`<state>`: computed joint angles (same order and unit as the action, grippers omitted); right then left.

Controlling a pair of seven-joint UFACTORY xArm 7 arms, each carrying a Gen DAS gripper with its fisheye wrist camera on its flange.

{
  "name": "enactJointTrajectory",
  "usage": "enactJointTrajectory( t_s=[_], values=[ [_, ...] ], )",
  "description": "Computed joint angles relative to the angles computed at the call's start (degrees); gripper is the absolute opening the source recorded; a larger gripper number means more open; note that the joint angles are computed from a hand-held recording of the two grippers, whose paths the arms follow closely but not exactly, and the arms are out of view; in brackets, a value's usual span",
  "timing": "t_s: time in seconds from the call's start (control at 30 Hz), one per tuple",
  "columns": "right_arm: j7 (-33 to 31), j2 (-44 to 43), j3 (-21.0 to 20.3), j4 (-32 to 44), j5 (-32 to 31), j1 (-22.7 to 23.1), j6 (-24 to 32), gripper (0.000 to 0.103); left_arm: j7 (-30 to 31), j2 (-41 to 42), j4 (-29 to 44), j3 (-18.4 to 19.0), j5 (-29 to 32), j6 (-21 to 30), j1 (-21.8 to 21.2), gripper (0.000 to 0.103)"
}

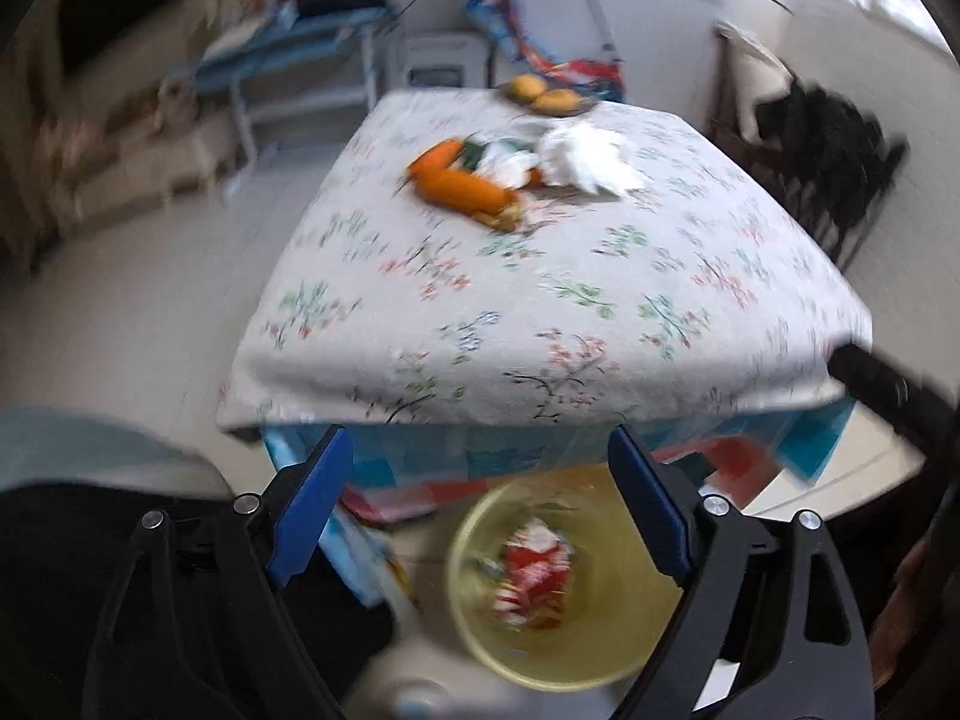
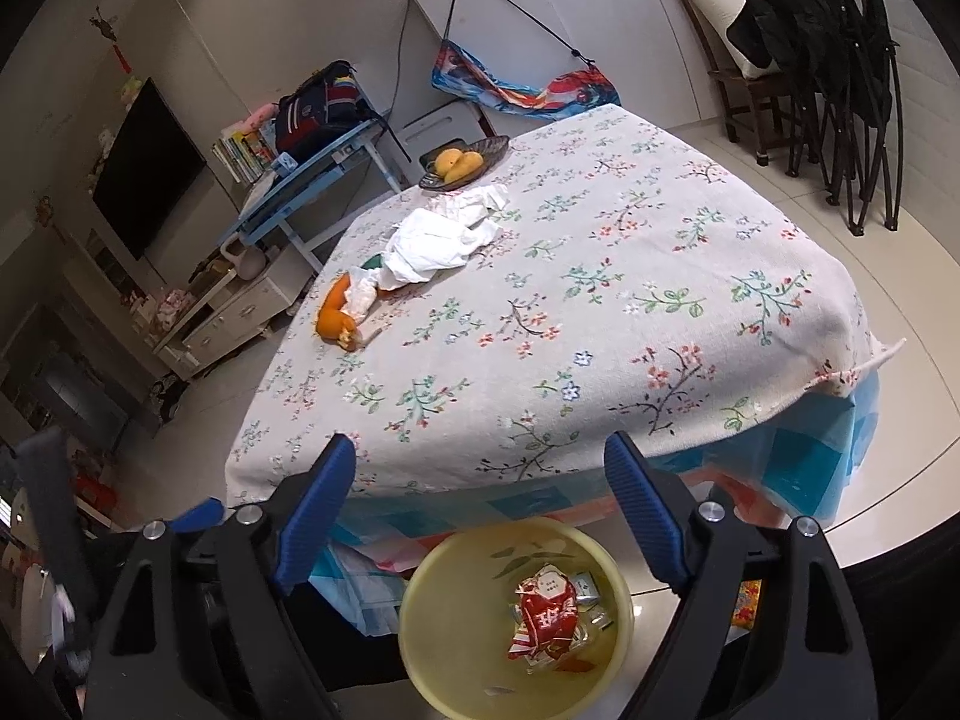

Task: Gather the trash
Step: 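Move both tools back over the table toward the carrots and tissues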

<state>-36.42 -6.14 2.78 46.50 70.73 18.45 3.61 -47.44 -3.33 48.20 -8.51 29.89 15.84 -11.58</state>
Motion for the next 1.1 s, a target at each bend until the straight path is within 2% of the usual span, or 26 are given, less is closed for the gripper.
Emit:
enactJointTrajectory(
  t_s=[0.1, 0.23, 0.33, 0.43, 0.63, 0.8, 1.07, 1.1],
  values=[
    [-0.22, 0.32, 0.27, 0.54, -1.01, 0.11, 0.06, 0.082, 1.5, 0.0, -0.04, 1.55, -6.47, -1.72, 0.75, 0.084],
    [2.82, 1.98, 0.89, 2.27, -6.4, -0.68, 0.97, 0.082, 4.38, 1.36, 1.92, 2.46, -11.59, -2.42, 1.55, 0.084],
    [5.63, 3.88, 1.48, 4.38, -11.8, -1.72, 1.9, 0.082, 6.17, 3.55, 4.96, 2.79, -12.84, -1.88, 1.62, 0.084],
    [8.2, 5.94, 2.03, 6.86, -16.39, -3.26, 3.08, 0.082, 10.62, 7.01, 9.24, 3.08, -17.99, -1.13, 1.37, 0.084],
    [12.88, 12.21, 3.8, 14.85, -25.43, -7.43, 6.23, 0.082, 11.47, 12.55, 16.76, 4.76, -21.28, 1.64, 0.37, 0.084],
    [18.85, 21.66, 4.55, 26.81, -36.11, -8.88, 9.66, 0.082, 10.08, 16.01, 21.46, 6.35, -20.43, 4.42, -0.68, 0.084],
    [30.89, 37.62, 4.95, 48.0, -47.79, -9.63, 17.0, 0.082, 10.21, 20.45, 26.86, 7.05, -20.39, 7.34, -1.0, 0.084],
    [32.17, 39.6, 5.25, 50.66, -48.79, -9.94, 18.59, 0.076, 10.31, 21.1, 27.63, 7.11, -20.49, 7.69, -1.06, 0.084]
  ],
)
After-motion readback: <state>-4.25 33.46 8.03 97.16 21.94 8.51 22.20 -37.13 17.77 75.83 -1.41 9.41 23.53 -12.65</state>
